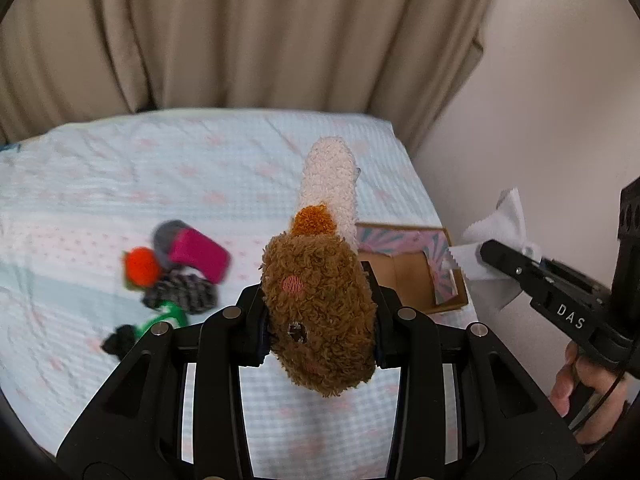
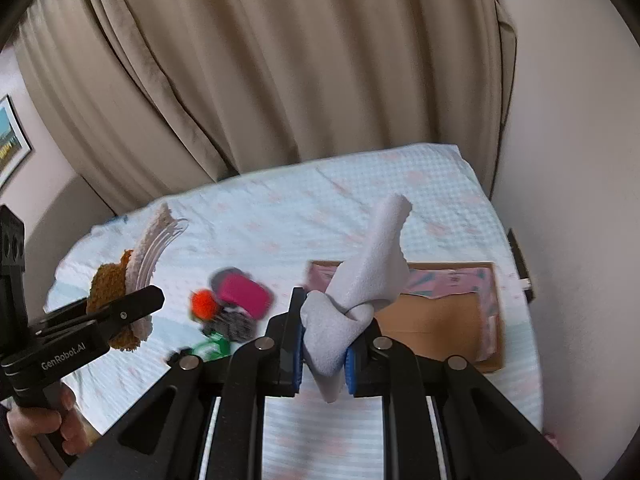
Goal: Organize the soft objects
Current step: 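Lift the plush toy and white sock and carry both over the box, then open left tool to drop the plush toy while right tool drops the sock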
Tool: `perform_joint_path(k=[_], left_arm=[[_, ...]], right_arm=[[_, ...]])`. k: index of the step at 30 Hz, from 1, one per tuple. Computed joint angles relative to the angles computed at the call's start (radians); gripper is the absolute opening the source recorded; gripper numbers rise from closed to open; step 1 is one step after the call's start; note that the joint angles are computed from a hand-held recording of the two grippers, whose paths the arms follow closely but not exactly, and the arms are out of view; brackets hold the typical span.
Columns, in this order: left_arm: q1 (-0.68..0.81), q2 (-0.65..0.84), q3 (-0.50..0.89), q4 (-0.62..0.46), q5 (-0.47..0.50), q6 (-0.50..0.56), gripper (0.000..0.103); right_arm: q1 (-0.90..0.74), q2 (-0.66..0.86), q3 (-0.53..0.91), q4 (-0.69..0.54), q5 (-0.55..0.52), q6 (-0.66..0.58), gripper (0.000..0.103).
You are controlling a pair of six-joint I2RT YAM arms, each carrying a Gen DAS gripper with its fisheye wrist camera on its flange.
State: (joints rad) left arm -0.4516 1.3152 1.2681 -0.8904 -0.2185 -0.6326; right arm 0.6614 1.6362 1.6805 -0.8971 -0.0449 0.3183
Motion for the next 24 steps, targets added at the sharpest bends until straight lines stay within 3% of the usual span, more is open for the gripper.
perform_joint_path(k=[7,14,18,24], left_arm=[[-0.011,0.355,0.107,0.114,0.083,-0.016,0.033],[0.047,0.733,0.346,0.129,0.182,0.025,0.034],[0.072,0.888,0.461,0.097,0.220,0.039,0.034],[0.092,1.004,0.504,0.092,0.267,0.038,0.034]], right_arm=[[-0.177,0.070,-0.100,0.056,-0.129,-0.189,0.015],[-0.261,0.240,-0.111,0.102,-0.181,-0.341,0.015],[-0.277,0.348,-0.090,0.121,-0.186,-0.397,0.015],[-0.279,0.435,-0.097,0.141,-0.174,-0.422,0.015]])
